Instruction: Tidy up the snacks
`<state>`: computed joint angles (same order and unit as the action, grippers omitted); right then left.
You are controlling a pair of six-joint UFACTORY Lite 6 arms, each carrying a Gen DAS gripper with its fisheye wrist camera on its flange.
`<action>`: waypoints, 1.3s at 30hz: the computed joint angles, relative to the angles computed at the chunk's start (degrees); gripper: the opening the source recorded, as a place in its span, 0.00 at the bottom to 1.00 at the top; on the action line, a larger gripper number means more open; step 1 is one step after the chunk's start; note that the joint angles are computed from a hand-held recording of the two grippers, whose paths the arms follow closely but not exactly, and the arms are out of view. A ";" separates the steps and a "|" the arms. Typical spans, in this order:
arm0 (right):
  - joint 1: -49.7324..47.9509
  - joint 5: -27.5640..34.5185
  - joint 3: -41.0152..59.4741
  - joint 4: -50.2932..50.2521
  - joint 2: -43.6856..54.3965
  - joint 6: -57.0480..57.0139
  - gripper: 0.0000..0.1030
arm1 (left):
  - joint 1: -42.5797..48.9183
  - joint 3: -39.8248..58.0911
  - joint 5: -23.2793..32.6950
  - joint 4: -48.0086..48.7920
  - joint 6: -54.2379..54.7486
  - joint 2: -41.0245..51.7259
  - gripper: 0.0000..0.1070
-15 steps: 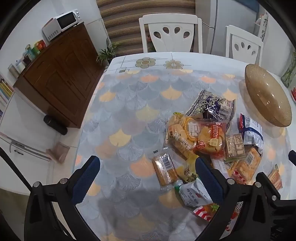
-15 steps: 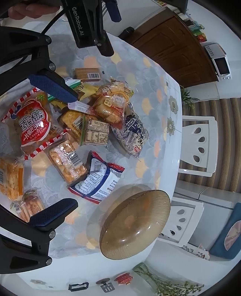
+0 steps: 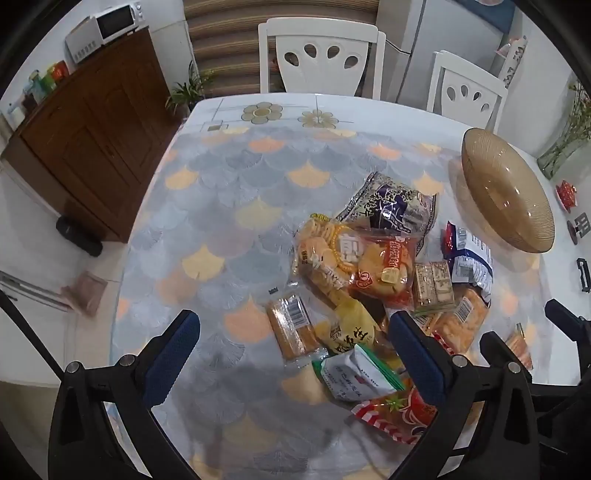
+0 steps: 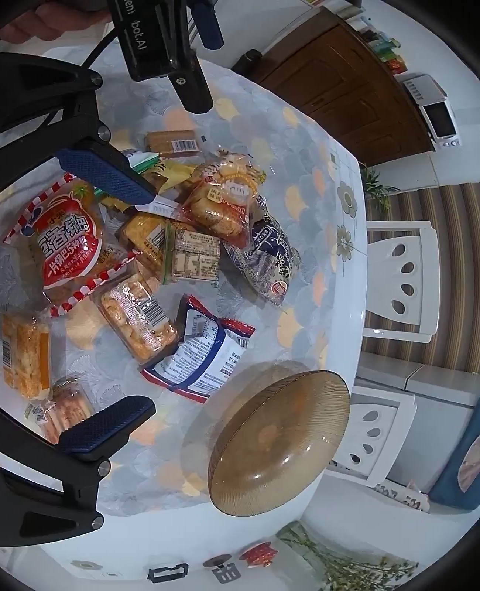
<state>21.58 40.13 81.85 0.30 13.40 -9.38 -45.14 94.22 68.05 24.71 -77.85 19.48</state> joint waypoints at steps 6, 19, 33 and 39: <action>-0.69 0.53 2.22 0.55 1.26 -0.61 1.00 | -0.81 2.90 2.01 2.32 -0.34 1.02 0.95; -0.87 0.71 2.96 0.80 1.48 -0.83 1.00 | -1.25 3.39 2.85 3.66 -0.94 1.11 0.95; -0.81 0.89 3.12 0.65 1.50 -0.67 1.00 | -1.25 3.52 3.26 4.08 -0.85 0.96 0.95; -0.78 0.95 3.18 0.51 1.51 -0.51 1.00 | -1.32 3.30 3.38 4.16 -0.97 0.69 0.95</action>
<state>20.80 41.09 85.03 0.82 14.91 -9.89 -46.46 97.52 71.42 28.87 -78.81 20.18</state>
